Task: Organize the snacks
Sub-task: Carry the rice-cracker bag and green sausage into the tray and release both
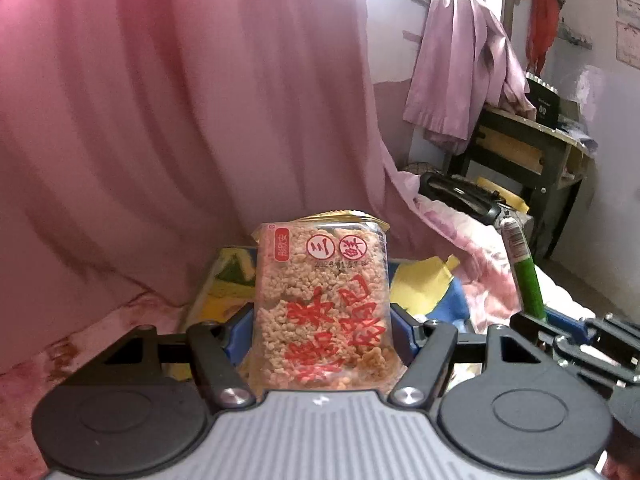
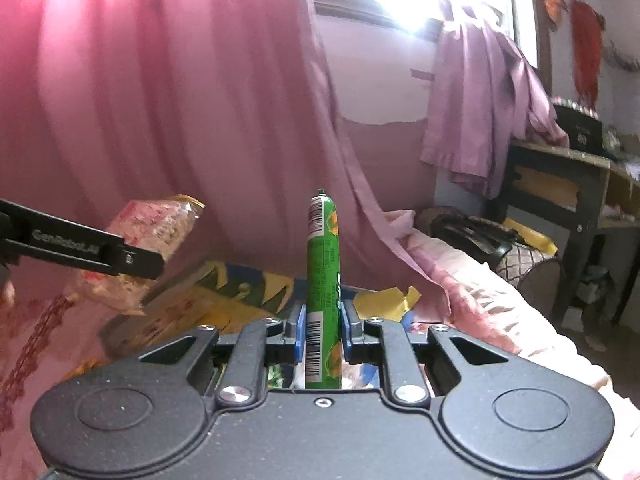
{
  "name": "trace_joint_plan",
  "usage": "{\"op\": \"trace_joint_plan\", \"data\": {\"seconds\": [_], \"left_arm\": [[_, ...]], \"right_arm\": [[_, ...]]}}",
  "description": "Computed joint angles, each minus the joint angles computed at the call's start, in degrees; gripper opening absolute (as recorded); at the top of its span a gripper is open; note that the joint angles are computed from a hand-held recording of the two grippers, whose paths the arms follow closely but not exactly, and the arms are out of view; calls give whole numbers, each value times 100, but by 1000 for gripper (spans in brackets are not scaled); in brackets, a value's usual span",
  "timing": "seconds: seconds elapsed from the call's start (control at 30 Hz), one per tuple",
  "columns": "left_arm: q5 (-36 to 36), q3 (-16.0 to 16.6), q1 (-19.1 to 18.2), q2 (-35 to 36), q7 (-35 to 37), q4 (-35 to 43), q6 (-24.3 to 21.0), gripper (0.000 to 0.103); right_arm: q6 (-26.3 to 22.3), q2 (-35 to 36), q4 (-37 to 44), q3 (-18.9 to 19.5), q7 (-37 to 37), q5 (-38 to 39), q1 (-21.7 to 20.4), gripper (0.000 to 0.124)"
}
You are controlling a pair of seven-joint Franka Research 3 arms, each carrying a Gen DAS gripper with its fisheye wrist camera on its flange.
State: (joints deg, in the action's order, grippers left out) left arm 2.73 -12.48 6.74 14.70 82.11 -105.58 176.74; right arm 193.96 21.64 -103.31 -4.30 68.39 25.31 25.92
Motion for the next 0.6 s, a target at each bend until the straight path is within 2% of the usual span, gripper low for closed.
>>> {"op": "trace_joint_plan", "data": {"seconds": [0.07,0.13,0.2,0.3,0.43,0.6], "left_arm": [[-47,-58,-32,337,-4,419,-190,72],[118,129,-251,669,-203,852,-396,72],[201,173,-327,942,-288,1185,-557,72],[342,294,-461,1319,-465,1650,-905,72],[537,460,-642,1796,-699,2312,-1487,72],[549,478,-691,2185,-877,2961,-2373,72]], "right_arm": [[-151,225,315,16,63,-28,-101,19],[-336,470,648,-72,175,-53,-104,19],[-577,713,982,-199,384,-77,-79,19],[-1040,1038,1462,-139,751,-183,-245,19],[-1605,1459,1997,-406,1330,-433,-157,19],[-2475,1770,2466,-406,1905,-765,-288,19]]}}
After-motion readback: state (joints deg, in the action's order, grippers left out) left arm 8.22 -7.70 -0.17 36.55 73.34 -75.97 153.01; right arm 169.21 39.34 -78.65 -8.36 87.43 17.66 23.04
